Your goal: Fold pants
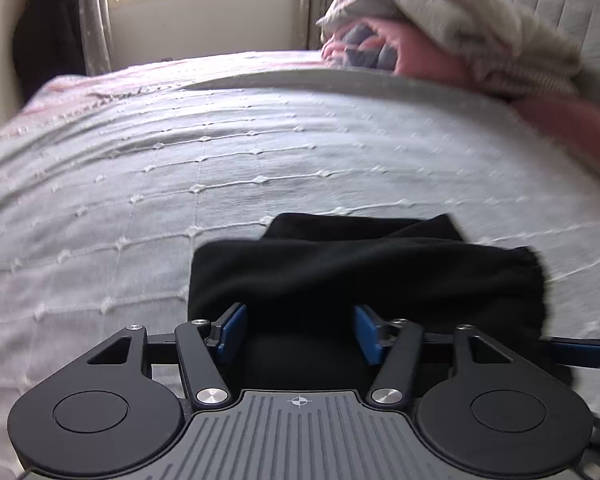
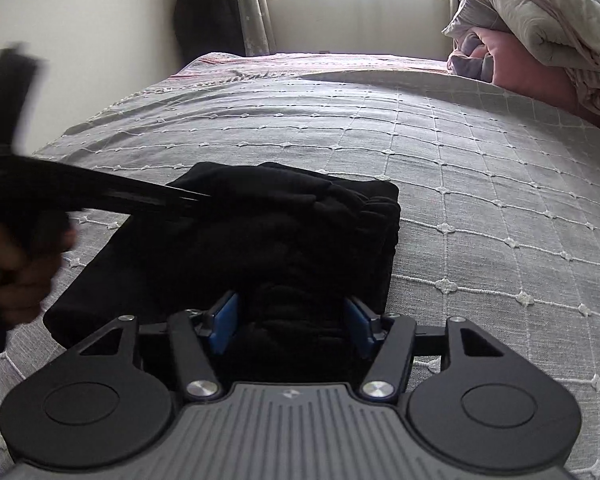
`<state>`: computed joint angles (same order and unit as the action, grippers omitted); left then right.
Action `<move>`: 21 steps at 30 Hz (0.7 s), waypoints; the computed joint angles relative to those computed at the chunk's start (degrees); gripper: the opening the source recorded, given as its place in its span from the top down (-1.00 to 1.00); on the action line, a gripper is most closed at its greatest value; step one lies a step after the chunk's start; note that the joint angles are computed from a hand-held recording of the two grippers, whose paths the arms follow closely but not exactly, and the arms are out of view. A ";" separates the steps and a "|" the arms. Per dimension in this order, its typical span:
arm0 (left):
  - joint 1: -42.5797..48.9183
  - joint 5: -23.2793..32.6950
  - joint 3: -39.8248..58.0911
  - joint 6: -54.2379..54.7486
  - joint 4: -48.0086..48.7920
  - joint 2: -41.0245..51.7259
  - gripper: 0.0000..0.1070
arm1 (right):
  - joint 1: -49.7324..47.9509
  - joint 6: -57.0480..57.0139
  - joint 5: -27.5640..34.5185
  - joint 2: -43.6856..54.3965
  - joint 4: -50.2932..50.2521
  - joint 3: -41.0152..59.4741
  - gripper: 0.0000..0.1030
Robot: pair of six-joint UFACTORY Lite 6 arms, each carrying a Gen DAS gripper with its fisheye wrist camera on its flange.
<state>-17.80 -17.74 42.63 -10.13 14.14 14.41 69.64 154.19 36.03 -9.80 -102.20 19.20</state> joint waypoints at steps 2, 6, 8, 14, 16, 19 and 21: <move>-0.59 1.41 3.39 5.21 -6.48 2.94 -0.10 | -0.18 0.13 -0.28 -0.56 -0.53 -0.49 -0.64; -1.21 -1.43 3.95 14.97 -18.47 5.76 -0.13 | -0.79 1.13 -0.78 -1.08 -2.18 -1.16 -0.64; -1.81 -2.42 2.56 18.47 -23.10 4.36 -0.13 | -1.45 1.84 -1.26 -1.18 -3.29 -1.41 -0.65; -4.48 -6.45 -7.91 33.55 -41.90 -6.35 -0.10 | -6.11 11.70 -6.05 -3.18 -12.93 -3.83 -0.70; -4.73 -7.14 -12.37 34.04 -42.91 -10.85 -0.11 | -6.09 11.28 -6.29 -3.77 -12.59 -4.02 -0.71; -5.28 -7.22 -18.73 34.14 -44.43 -17.80 -0.12 | -7.01 13.50 -7.13 -4.51 -14.71 -4.67 -0.73; -6.83 -8.11 -23.05 37.80 -48.18 -22.88 -0.16 | -7.87 14.41 -7.99 -5.35 -16.02 -5.15 -0.75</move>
<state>-24.63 -25.85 19.58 27.67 -34.05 -8.47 61.77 168.60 28.04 -15.15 -118.22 14.05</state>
